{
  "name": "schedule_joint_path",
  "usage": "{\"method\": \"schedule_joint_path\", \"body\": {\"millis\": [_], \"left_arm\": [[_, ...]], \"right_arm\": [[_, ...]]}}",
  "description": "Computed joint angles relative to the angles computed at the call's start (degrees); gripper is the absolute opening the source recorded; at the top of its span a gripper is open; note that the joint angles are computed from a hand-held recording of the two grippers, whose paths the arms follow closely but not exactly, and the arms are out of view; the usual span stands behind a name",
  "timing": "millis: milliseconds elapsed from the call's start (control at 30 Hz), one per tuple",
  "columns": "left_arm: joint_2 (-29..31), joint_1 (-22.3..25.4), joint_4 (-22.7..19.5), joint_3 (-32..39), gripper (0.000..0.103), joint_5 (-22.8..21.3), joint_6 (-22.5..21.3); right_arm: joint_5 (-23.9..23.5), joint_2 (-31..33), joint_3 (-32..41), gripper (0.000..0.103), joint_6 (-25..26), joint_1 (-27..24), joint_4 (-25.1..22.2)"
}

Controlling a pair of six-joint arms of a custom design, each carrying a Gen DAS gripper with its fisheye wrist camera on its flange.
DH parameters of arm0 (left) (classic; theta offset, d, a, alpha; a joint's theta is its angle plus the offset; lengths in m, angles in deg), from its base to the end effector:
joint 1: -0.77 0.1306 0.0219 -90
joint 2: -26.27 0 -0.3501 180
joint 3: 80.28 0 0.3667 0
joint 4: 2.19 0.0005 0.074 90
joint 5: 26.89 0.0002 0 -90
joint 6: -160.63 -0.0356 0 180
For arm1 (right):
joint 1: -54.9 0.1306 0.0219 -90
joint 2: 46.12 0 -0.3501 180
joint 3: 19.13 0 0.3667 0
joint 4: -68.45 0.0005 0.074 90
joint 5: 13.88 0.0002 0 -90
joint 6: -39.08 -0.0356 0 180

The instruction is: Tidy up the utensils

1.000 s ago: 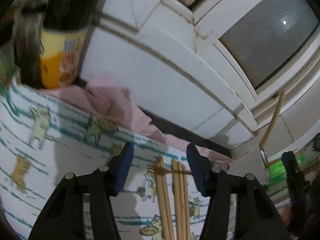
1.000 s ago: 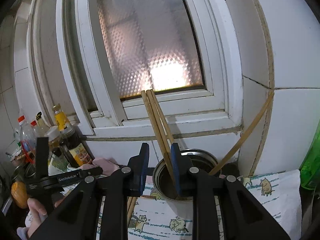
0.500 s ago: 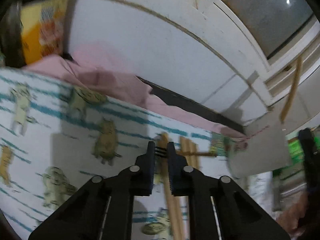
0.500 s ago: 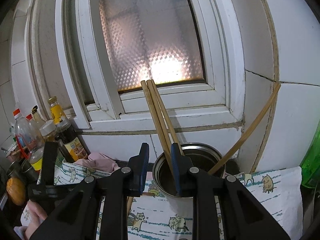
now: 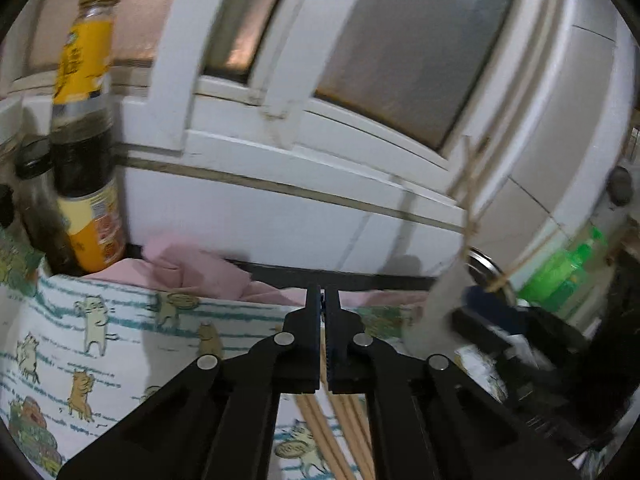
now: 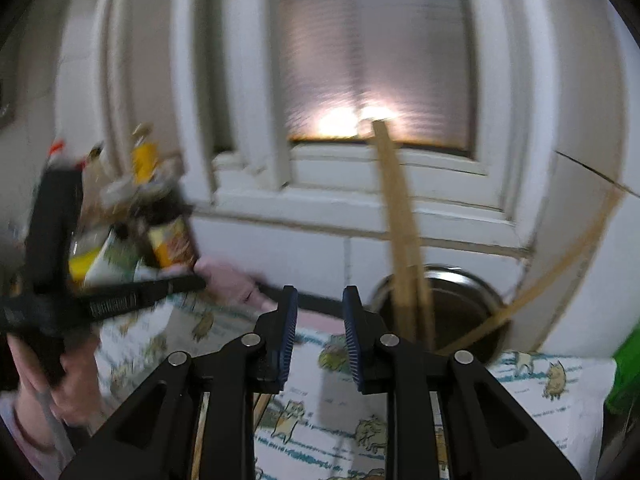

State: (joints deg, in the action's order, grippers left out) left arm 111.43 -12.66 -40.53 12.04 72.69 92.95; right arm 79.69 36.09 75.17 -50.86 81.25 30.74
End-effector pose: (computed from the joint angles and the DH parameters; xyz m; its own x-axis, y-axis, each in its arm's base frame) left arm 0.4357 -0.1106 0.4685 -0.6054 -0.2404 -0.7587 0.1487 0.9023 -0.4046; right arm 0.3880 0.1892 0.5067 -0.3871 -0.1929 -0.9017 -0.3931 0.9191 -0.0279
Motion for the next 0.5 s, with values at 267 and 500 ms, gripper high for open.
{"method": "schedule_joint_path", "body": {"millis": [267,500], "left_arm": [[2.0,1.2,-2.4,1.8,0.001,11.7,1.5],[2.2,2.6,-3.4,1.9,0.001,18.0,3.7]], "right_arm": [[9.1,0.7,-4.1,0.036,11.7,6.8,5.1],[11.5,3.0,-4.6,0.035,15.7,8.2,4.7]]}}
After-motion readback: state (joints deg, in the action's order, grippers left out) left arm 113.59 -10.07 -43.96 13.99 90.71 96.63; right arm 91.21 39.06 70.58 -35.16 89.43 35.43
